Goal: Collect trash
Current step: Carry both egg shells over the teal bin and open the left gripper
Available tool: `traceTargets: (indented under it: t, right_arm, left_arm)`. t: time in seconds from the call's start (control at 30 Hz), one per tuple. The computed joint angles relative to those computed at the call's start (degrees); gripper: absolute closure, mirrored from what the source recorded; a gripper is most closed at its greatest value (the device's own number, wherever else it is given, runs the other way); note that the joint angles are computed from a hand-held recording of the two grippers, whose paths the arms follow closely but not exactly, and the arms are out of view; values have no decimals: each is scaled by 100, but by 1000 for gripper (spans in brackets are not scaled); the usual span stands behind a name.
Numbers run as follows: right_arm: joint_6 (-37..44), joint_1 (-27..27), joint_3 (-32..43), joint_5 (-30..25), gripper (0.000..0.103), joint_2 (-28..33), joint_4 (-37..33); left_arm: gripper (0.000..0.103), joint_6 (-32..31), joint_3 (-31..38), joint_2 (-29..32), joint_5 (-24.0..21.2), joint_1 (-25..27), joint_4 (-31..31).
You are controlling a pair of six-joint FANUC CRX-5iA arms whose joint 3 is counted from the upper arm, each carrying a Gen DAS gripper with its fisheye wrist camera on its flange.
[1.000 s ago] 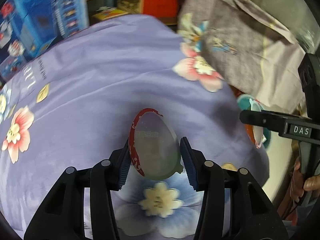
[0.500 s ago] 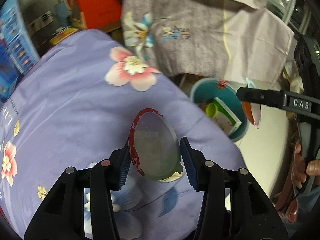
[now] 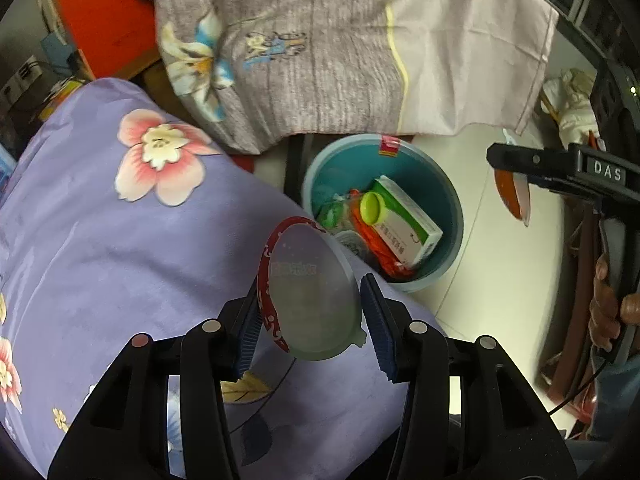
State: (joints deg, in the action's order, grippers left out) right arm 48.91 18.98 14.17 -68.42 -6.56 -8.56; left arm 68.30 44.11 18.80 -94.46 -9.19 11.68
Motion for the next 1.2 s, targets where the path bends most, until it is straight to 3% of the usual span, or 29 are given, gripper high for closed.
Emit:
traceTargets:
  t: [0.63, 0.87, 1.2]
  right_arm:
    - [156, -520, -33, -256, 51, 302, -434]
    - [198, -508, 156, -396, 51, 490, -414]
    - [270, -329, 581, -572, 51, 824, -316]
  left_arm:
    - [53, 162, 1023, 1285, -414, -754, 336]
    - [21, 319, 1061, 1358, -337, -738, 301]
    - [12, 400, 843, 1169, -253, -501, 352]
